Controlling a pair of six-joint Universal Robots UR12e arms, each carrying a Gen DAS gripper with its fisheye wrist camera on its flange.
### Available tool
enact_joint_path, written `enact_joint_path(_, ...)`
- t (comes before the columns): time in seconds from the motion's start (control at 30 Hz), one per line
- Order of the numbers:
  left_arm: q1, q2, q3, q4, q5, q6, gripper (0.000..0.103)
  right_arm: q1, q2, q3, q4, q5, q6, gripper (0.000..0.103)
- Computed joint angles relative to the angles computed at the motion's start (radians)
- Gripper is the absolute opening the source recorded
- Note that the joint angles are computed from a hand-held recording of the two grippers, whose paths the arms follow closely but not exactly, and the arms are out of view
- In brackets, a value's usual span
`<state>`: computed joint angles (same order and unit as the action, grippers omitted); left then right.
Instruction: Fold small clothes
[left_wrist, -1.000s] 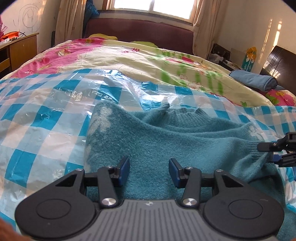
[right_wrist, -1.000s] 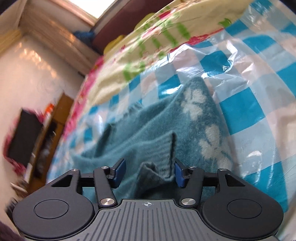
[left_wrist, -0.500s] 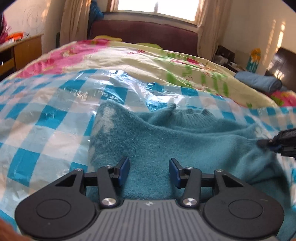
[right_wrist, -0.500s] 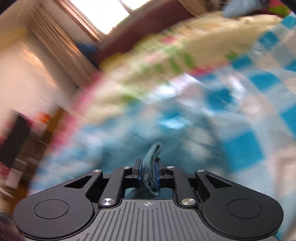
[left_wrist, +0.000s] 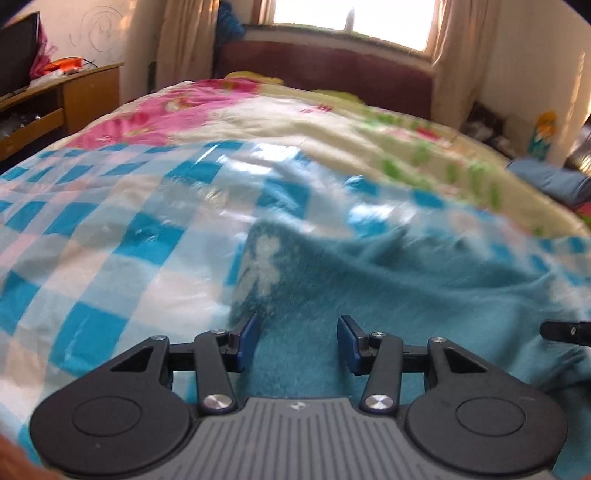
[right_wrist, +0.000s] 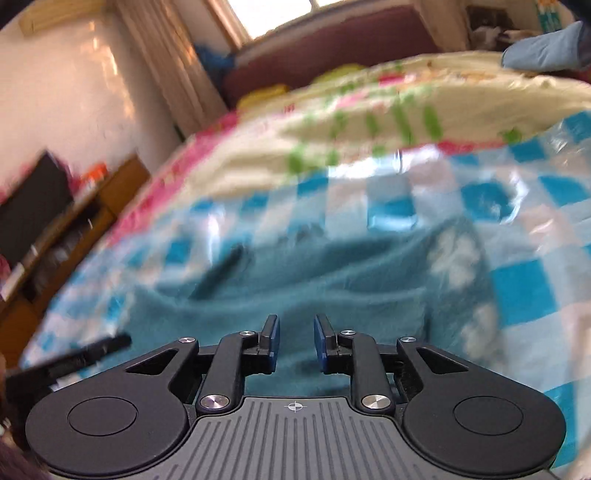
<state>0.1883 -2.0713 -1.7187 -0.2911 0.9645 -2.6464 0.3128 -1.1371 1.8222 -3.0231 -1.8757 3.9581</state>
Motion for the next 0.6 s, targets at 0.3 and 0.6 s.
enact_joint_path(0.3,0.049,0.027,-0.026,0.021,-0.021,-0.004,0.058,0.028,-0.02,0.023,-0.047,-0.024,-0.053,0.023)
enact_joint_path(0.6,0.041,0.031,-0.039,-0.016,0.072,0.05,0.075,0.017,0.005,-0.006,-0.001,0.038,-0.012,0.032)
